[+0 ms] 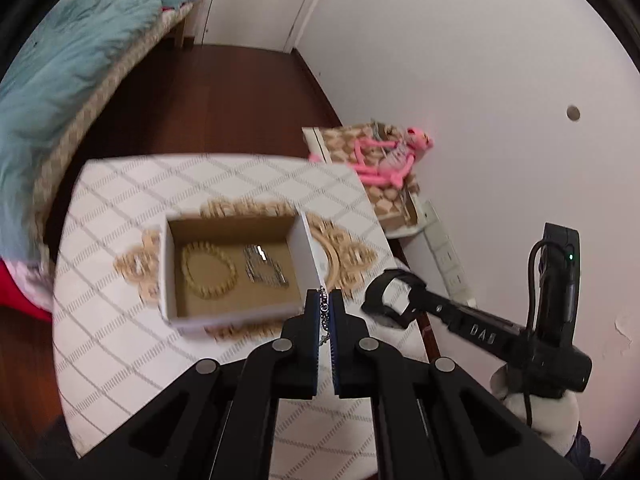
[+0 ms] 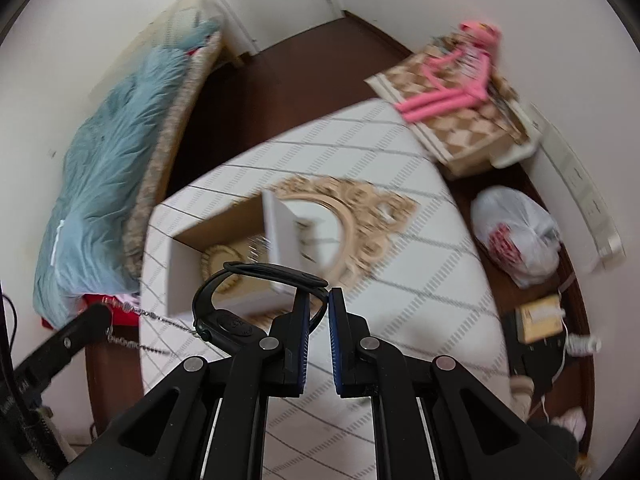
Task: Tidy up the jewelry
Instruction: 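Lower the watch band and earring into the box and open both tools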
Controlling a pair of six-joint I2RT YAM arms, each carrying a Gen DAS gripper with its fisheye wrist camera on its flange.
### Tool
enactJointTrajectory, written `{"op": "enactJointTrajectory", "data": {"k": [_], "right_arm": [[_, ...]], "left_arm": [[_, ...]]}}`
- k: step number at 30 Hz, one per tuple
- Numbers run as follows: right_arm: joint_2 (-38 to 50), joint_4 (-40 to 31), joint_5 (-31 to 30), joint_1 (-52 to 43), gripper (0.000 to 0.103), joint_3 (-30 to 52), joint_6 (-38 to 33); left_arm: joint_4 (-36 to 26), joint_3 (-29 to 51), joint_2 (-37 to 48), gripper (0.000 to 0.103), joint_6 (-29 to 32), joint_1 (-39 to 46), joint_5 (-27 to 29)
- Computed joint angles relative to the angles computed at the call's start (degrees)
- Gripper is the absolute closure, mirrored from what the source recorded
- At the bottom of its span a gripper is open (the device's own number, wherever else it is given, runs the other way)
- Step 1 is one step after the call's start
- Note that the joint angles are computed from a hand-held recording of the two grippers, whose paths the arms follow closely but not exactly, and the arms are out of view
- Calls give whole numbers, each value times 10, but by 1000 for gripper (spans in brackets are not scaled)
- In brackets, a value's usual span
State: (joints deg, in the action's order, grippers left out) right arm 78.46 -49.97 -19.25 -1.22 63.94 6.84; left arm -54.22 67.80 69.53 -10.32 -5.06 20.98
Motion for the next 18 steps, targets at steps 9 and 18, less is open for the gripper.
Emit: {"op": "enactJointTrajectory", "data": {"k": [9, 18], "right_arm": [[161, -10, 61, 125, 93, 140, 21], [277, -57, 40, 155, 82, 211, 6]], "left_arm": [[-6, 95, 159, 100, 64, 61, -6], [10, 98, 200, 82, 46, 54, -118]]}}
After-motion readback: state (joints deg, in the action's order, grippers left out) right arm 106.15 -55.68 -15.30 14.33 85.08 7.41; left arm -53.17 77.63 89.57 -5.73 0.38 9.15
